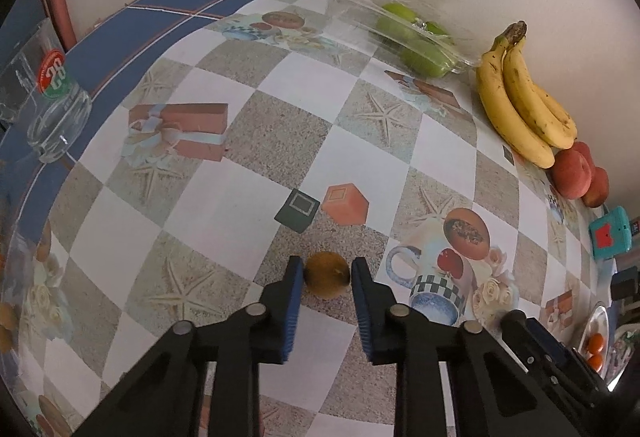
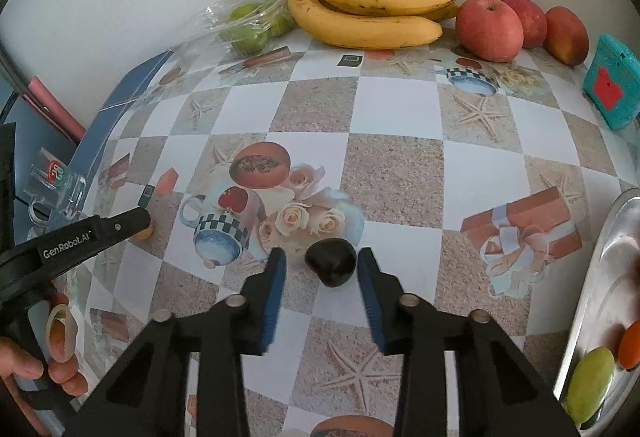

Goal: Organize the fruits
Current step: 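Close left gripper on small brown fruit while right gripper closes on dark plum, then carry brown fruit and dark plum over the steel plate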

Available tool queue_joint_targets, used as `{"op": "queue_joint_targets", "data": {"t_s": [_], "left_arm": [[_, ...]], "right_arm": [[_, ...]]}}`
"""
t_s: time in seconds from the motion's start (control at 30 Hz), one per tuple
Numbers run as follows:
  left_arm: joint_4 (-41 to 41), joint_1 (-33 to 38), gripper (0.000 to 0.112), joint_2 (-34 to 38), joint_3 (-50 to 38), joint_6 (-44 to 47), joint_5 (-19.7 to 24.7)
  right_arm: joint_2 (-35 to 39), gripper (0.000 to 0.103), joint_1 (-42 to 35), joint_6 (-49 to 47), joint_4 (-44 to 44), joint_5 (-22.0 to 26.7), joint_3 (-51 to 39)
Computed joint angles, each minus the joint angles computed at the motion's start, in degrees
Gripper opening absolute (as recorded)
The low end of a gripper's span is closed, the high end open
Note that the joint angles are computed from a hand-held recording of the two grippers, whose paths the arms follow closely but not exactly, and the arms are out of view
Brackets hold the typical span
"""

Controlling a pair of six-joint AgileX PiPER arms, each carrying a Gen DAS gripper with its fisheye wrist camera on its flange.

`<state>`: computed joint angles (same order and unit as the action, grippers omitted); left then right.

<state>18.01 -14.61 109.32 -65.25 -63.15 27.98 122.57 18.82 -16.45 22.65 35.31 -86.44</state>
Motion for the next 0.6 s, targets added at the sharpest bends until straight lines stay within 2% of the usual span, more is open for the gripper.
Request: {"op": "queue_joint_targets", "data": {"t_s": [0.17,0.6], "left_arm": [[0.0,0.0,0.026,-0.2,0.2,-0.2,0.0],[-1.6,-0.1,0.026,-2.2,0.8,1.0,-0.4]], "right_arm": [[-0.4,0.027,0.2,0.8,-0.9,-1.1,0.8],[-0.6,0.025,-0.5,-0.3,0.6,-0.6,0.9]]}}
